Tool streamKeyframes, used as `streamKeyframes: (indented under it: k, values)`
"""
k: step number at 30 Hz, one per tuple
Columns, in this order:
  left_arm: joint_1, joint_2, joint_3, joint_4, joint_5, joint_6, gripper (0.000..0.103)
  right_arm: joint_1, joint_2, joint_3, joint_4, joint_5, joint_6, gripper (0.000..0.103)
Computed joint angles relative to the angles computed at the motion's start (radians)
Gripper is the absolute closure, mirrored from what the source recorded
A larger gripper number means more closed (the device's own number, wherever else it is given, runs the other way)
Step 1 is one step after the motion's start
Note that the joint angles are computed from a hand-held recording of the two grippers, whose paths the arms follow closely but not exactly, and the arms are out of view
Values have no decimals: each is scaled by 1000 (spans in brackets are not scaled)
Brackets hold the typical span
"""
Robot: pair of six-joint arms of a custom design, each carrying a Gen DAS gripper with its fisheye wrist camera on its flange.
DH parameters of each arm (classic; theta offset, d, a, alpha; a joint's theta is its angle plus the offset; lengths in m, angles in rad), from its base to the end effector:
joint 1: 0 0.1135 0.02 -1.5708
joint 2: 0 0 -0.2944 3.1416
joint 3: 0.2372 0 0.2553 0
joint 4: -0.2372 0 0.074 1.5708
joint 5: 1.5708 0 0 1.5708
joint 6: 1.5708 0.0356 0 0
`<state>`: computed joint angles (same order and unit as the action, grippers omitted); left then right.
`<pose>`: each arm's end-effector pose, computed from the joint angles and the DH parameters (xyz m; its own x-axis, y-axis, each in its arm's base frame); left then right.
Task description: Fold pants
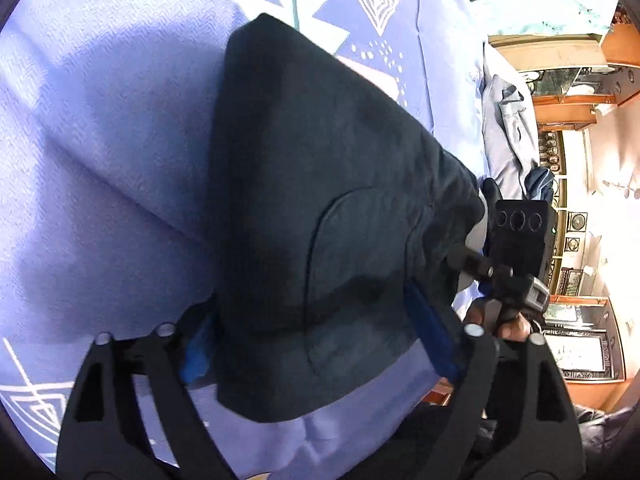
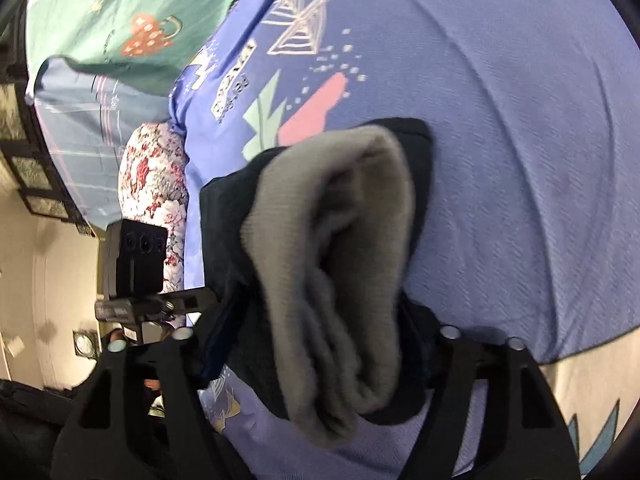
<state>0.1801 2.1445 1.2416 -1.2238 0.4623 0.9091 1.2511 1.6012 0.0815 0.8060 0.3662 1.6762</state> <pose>0.3223 0.0425 0.1132 -0.8227 0.5680 0.0253 0.4185 0.6352 -0.6491 0.0695 0.1693 0.0928 -0.7752 0.6127 -0.1536 0.2889 0.5601 0.7764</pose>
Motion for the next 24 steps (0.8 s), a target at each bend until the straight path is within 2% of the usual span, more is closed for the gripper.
streamKeyframes:
  k: [2, 4, 5, 6, 9, 13, 17, 19, 24]
  values:
    - [-34, -73, -73, 64, -25, 11, 17, -15, -20, 29, -70, -13, 14, 31]
    - [-57, -156, -149, 138, -67, 30, 24, -17, -15, 44, -91, -16, 28, 47]
    - [-60, -169, -156, 150, -83, 41, 37, -14, -21, 58, -124, -17, 24, 52]
    - [-63, -181, -160, 153, -89, 49, 46, -12, -25, 64, -136, -17, 29, 57]
    - [-64, -224, -157, 124, -81, 74, 61, -12, -91, 89, -219, -17, 17, 60]
    - [-52, -281, -134, 63, -68, 100, 63, -34, -238, 142, -394, -24, -62, 61]
    - [-37, -318, -51, -9, -3, 97, 63, -130, -385, 248, -619, -70, -212, 61]
    - [-19, -299, 61, -75, 45, 91, 63, -212, -416, 321, -704, -114, -322, 61]
    - [-12, -198, 401, -174, 158, 22, 63, -549, -342, 582, -796, -339, -735, 61]
